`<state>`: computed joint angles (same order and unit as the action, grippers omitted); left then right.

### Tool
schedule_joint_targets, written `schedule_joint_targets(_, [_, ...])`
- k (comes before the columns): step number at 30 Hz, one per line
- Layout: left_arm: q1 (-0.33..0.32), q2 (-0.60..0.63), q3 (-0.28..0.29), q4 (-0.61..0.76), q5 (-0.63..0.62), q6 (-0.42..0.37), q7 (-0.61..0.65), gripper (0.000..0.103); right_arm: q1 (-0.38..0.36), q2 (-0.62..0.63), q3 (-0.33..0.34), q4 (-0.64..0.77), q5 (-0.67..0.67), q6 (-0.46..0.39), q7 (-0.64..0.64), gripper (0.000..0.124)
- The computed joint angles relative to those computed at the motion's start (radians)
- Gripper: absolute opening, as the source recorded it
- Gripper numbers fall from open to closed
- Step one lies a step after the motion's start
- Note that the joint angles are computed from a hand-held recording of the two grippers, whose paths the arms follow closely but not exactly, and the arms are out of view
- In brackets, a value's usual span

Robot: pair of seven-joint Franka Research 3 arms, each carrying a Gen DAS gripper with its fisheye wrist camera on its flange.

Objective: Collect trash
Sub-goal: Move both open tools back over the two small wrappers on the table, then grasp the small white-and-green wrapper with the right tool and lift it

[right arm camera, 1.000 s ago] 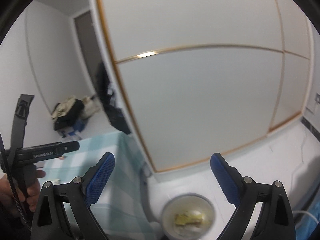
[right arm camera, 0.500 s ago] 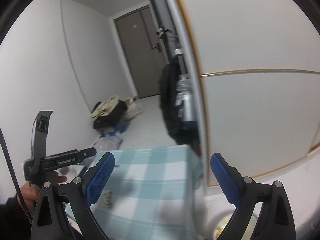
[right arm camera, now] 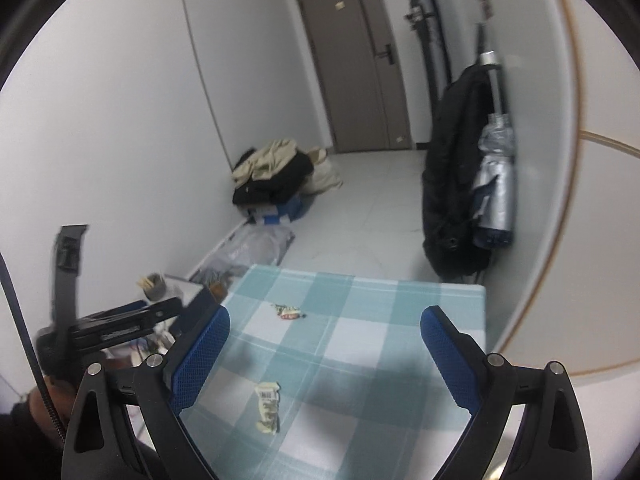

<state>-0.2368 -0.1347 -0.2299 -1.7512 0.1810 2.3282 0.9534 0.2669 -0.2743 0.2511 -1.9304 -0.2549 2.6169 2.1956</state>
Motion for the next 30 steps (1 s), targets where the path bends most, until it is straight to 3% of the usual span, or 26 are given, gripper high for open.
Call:
schedule_joint_targets(10, [0.026, 0.004, 0.048, -0.031, -0.184, -0.023, 0.028, 0.084, 0.125, 0.361, -0.073, 0.324, 0.048, -0.115, -0.214, 0.096])
schedule_joint_targets(14, [0.040, 0.007, 0.054, -0.027, -0.219, -0.029, 0.038, 0.084, 0.169, 0.468, -0.113, 0.407, 0.050, -0.072, -0.314, 0.094])
schedule_joint_targets(17, [0.050, 0.005, 0.050, -0.029, -0.186, -0.026, 0.039, 0.084, 0.184, 0.544, -0.124, 0.479, 0.114, -0.097, -0.438, 0.089])
schedule_joint_targets(22, [0.060, 0.011, 0.058, -0.031, -0.216, -0.031, 0.027, 0.084, 0.214, 0.673, -0.146, 0.640, 0.197, -0.213, -0.562, 0.076])
schedule_joint_targets(26, [0.062, 0.020, 0.056, -0.020, -0.224, -0.035, 0.030, 0.084, 0.247, 0.768, -0.180, 0.766, 0.201, -0.305, -0.588, 0.075])
schedule_joint_targets(30, [0.062, 0.021, 0.052, -0.020, -0.209, -0.036, 0.029, 0.084, 0.252, 0.834, -0.186, 0.866, 0.236, -0.395, -0.615, 0.064])
